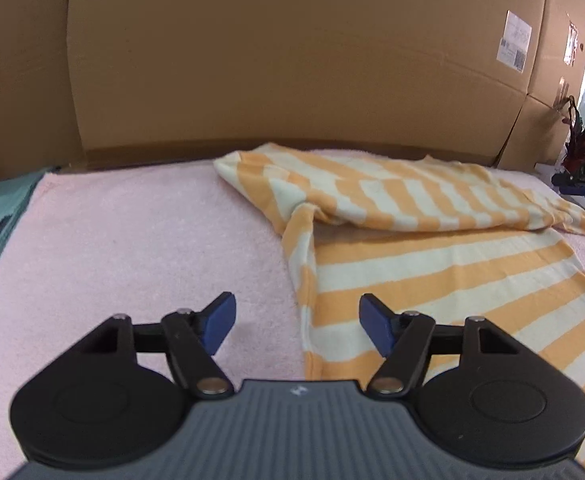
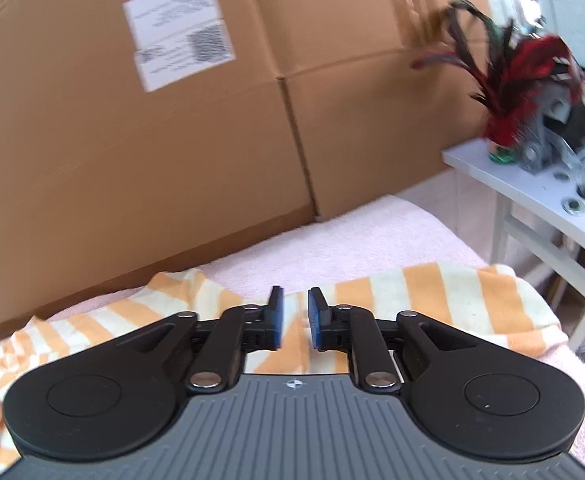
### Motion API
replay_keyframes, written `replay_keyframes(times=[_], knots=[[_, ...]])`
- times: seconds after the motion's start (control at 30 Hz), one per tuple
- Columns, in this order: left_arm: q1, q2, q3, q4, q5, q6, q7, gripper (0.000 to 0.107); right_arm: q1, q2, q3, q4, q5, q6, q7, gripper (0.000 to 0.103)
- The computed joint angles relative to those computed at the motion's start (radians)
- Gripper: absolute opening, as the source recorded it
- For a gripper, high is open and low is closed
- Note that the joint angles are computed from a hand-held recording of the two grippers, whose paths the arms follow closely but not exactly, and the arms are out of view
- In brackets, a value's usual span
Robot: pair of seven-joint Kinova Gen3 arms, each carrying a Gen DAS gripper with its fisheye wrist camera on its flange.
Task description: Fold clothes
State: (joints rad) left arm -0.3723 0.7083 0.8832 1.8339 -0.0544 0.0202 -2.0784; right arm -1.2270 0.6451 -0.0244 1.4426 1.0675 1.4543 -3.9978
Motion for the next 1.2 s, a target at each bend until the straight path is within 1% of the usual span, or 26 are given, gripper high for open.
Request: replay_keyframes(times=[0.03, 0.07, 0.1, 0.13, 0.2, 0.27, 0.33, 0.4, 0.47, 0.5, 0.53, 0.67, 0.8, 0.83, 0.87, 0.93, 0.97, 1.0, 1.03, 1.1, 1.13, 1.2], knots=[[-0.002, 0.0, 0.0, 0.008, 0.001, -0.001, 0.002, 0.071, 0.002, 0.0, -0.009, -0.003, 0.007, -0.003, 0.031, 0.035], [-0.015, 0.001, 0.011, 0.028, -0.004, -0.018, 0.0, 0.075, 0.007, -0.001, -0.016, -0.001, 0.006, -0.003, 0.047, 0.036], [-0.027, 0.004, 0.021, 0.054, -0.013, -0.05, 0.002, 0.077, 0.004, -0.007, -0.005, 0.009, -0.01, -0.014, 0.045, 0.036], [-0.041, 0.007, 0.035, 0.072, -0.029, -0.066, 0.007, 0.079, 0.011, -0.012, -0.012, 0.019, -0.018, -0.018, 0.04, 0.036], [-0.054, 0.007, 0.049, 0.099, -0.064, -0.093, 0.02, 0.08, 0.031, -0.037, -0.02, 0.069, -0.03, -0.075, -0.008, 0.036], [-0.04, 0.004, 0.04, 0.104, -0.09, -0.107, 0.04, 0.079, 0.044, -0.058, -0.027, 0.122, -0.018, -0.141, -0.055, 0.036], [-0.009, -0.008, 0.011, 0.096, -0.108, -0.099, 0.063, 0.075, 0.051, -0.051, -0.031, 0.132, 0.001, -0.165, -0.055, 0.036], [-0.004, -0.007, 0.008, 0.096, -0.136, -0.102, 0.08, 0.075, 0.05, -0.04, -0.027, 0.133, 0.023, -0.179, -0.063, 0.036], [-0.017, 0.001, 0.02, 0.097, -0.157, -0.102, 0.098, 0.075, 0.055, -0.026, -0.025, 0.116, 0.027, -0.181, -0.045, 0.032], [-0.025, 0.006, 0.028, 0.098, -0.165, -0.102, 0.106, 0.075, 0.055, -0.02, -0.024, 0.104, 0.025, -0.177, -0.023, 0.019], [-0.031, 0.01, 0.035, 0.098, -0.173, -0.102, 0.114, 0.076, 0.052, -0.012, -0.02, 0.091, 0.024, -0.166, -0.004, 0.012], [-0.046, 0.025, 0.056, 0.09, -0.197, -0.085, 0.127, 0.081, 0.025, 0.009, 0.003, 0.045, 0.028, -0.1, 0.031, 0.008], [-0.063, 0.044, 0.081, 0.08, -0.204, -0.064, 0.119, 0.082, 0.021, 0.007, 0.013, 0.032, 0.042, -0.072, 0.043, 0.006], [-0.069, 0.05, 0.088, 0.077, -0.202, -0.057, 0.114, 0.08, 0.022, 0.008, 0.014, 0.026, 0.044, -0.065, 0.05, 0.005], [-0.063, 0.043, 0.082, 0.077, -0.192, -0.057, 0.112, 0.074, 0.024, 0.009, 0.014, 0.021, 0.046, -0.06, 0.058, 0.005], [-0.054, 0.019, 0.068, 0.077, -0.174, -0.044, 0.113, 0.067, 0.021, 0.008, 0.019, 0.015, 0.057, -0.05, 0.058, 0.005], [-0.07, 0.019, 0.086, 0.075, -0.165, -0.026, 0.107, 0.065, 0.017, 0.006, 0.022, 0.017, 0.067, -0.045, 0.05, 0.005], [-0.101, 0.031, 0.122, 0.078, -0.155, -0.013, 0.105, 0.065, 0.012, 0.002, 0.025, 0.021, 0.079, -0.039, 0.04, 0.005], [-0.139, 0.051, 0.164, 0.085, -0.141, -0.009, 0.096, 0.076, 0.009, -0.002, 0.026, 0.024, 0.091, -0.033, 0.031, 0.005], [-0.197, 0.074, 0.222, 0.111, -0.127, -0.025, 0.072, 0.092, 0.005, -0.012, 0.026, 0.026, 0.115, -0.02, 0.018, 0.005], [-0.217, 0.077, 0.239, 0.127, -0.127, -0.039, 0.061, 0.092, 0.006, -0.019, 0.024, 0.029, 0.126, -0.018, 0.013, 0.005], [-0.223, 0.046, 0.229, 0.155, -0.131, -0.055, 0.052, 0.092, 0.01, -0.028, 0.021, 0.029, 0.145, -0.005, 0.008, 0.005]])
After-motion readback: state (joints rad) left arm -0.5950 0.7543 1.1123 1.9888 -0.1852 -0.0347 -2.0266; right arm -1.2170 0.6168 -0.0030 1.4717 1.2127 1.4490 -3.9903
